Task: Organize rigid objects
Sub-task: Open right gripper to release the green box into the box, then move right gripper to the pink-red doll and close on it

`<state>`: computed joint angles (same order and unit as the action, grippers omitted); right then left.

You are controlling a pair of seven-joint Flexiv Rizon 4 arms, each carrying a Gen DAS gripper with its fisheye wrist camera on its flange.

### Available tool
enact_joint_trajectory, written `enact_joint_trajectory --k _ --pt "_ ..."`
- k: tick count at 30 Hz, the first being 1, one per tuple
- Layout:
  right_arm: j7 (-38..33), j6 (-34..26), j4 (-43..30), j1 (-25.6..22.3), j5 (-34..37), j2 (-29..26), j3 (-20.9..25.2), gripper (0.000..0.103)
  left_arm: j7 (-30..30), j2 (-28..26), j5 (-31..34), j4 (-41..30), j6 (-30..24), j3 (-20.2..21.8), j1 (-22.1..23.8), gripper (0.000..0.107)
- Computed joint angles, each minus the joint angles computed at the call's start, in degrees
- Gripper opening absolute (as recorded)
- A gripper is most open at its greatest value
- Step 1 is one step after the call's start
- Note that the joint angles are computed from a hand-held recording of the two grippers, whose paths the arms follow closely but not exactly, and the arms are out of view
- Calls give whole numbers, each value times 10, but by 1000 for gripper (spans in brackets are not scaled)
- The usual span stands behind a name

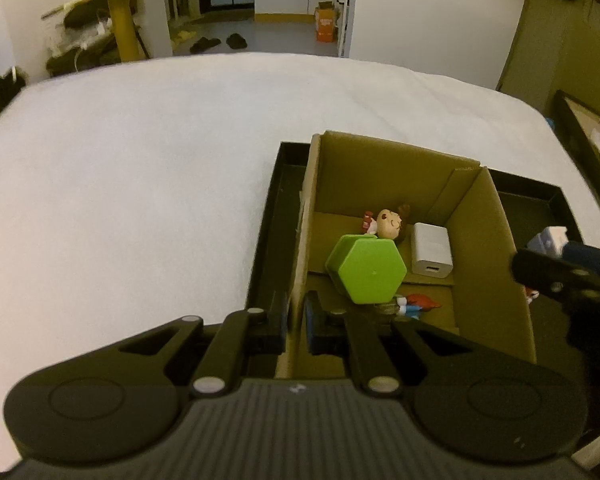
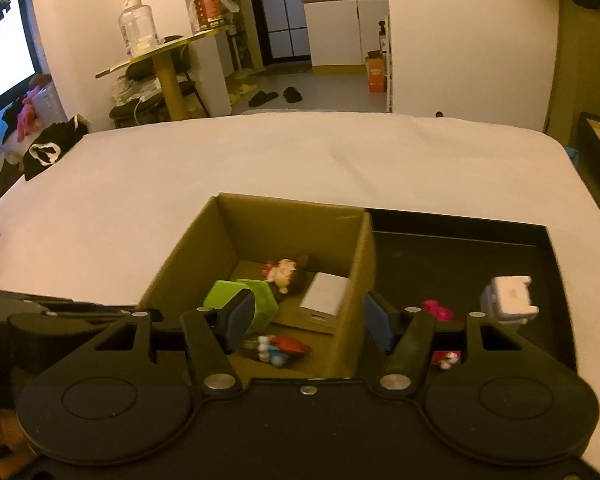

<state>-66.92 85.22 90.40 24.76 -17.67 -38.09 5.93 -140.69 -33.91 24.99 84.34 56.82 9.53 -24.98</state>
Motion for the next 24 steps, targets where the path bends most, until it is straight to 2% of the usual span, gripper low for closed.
enact_joint_trajectory --k 7,12,14,16,19,24 --pt "6 16 28 -21 12 10 -4 61 -1 3 3 -6 -20 -2 -2 9" --pt "3 25 40 -40 21 11 4 62 6 -6 39 -44 -89 7 -28 15" --pt "3 22 39 -49 26 8 9 62 13 -12 57 -59 -112 5 -34 26" --pt "-3 15 35 -69 35 3 28 62 20 -17 70 -72 -128 3 -39 48" --pt "-11 11 29 -83 46 -4 39 62 18 -24 94 -92 -153 5 -50 61" --pt "-24 7 9 -101 57 -25 49 62 24 -35 112 -118 -193 2 -57 69"
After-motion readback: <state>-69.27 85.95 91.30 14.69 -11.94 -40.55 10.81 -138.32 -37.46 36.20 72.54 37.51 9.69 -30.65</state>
